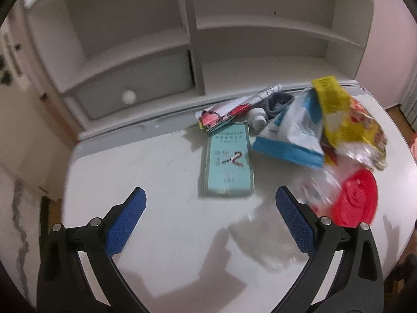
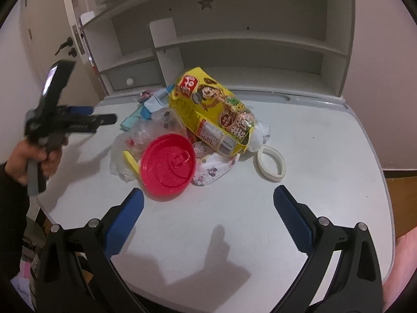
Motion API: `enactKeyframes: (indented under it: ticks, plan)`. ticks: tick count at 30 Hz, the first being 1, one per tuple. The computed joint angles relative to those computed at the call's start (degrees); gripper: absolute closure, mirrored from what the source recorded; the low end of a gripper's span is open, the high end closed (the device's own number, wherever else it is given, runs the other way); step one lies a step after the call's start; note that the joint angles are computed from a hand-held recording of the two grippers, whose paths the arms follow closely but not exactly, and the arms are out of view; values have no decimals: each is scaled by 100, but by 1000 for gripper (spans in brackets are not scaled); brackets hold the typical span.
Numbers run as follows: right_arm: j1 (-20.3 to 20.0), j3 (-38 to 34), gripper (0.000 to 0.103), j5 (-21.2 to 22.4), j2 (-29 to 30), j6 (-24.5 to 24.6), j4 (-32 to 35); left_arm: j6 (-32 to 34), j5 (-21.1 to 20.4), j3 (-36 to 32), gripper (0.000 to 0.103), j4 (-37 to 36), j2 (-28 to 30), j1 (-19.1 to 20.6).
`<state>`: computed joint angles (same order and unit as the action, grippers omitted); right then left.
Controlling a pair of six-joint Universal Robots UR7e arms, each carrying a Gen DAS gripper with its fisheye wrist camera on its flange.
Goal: Collect trash
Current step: 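Grasp the light-blue cigarette pack with left tool while right tool grasps the red lid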
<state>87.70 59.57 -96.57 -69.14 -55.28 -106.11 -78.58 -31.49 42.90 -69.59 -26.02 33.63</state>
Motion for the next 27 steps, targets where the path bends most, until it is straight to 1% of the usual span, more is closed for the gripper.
enactKeyframes:
  ticks: [2,5,7,9,11,12,13,14,15,16,17,20,22,23,24,25,27]
  plan:
    - [29,-162,7,-102,156,39,113,508,-102,98,6,-495,-14,105]
    - [78,-371,7,-192,348,102,271,925,-209,-85,6,-666,129,274]
    - [117,-465,7,-252,452,98,316,927,-225,-218,7,-553,201,344]
    - [153,-533,9,-313,547,127,377,1012,-250,-181,8,-635,196,400]
    - [194,-561,13,-401,633,171,439,1188,-330,-10,18,-885,134,442]
    - [215,-569,17,-445,676,181,480,1296,-380,108,26,-1074,84,453]
    - [236,-573,18,-497,718,206,520,1417,-341,308,33,-1360,-1,443]
    - [259,-561,23,-569,753,240,536,1486,-281,372,49,-1419,-26,418]
    - [283,-529,28,-625,770,268,527,1492,-262,407,49,-1424,-44,400]
    - [303,-500,31,-686,786,305,539,1446,-271,476,49,-1467,-88,381]
    - [326,-500,37,-735,818,336,546,1468,-267,622,49,-1630,-166,356]
    - [388,-432,50,-915,871,458,544,1327,-198,777,49,-1549,-284,247]
    - [417,-378,63,-995,879,516,566,1227,-241,1018,49,-1642,-447,163]
    - [436,-330,76,-1081,879,538,504,1132,-269,1047,49,-1595,-468,102]
    - [443,-329,82,-1119,889,605,516,1027,-278,1124,49,-1524,-529,39]
    - [435,-395,85,-1061,899,681,634,924,-284,1203,49,-1433,-589,-35]
    - [428,-330,97,-969,801,702,495,689,-277,1350,49,-1259,-699,-181]
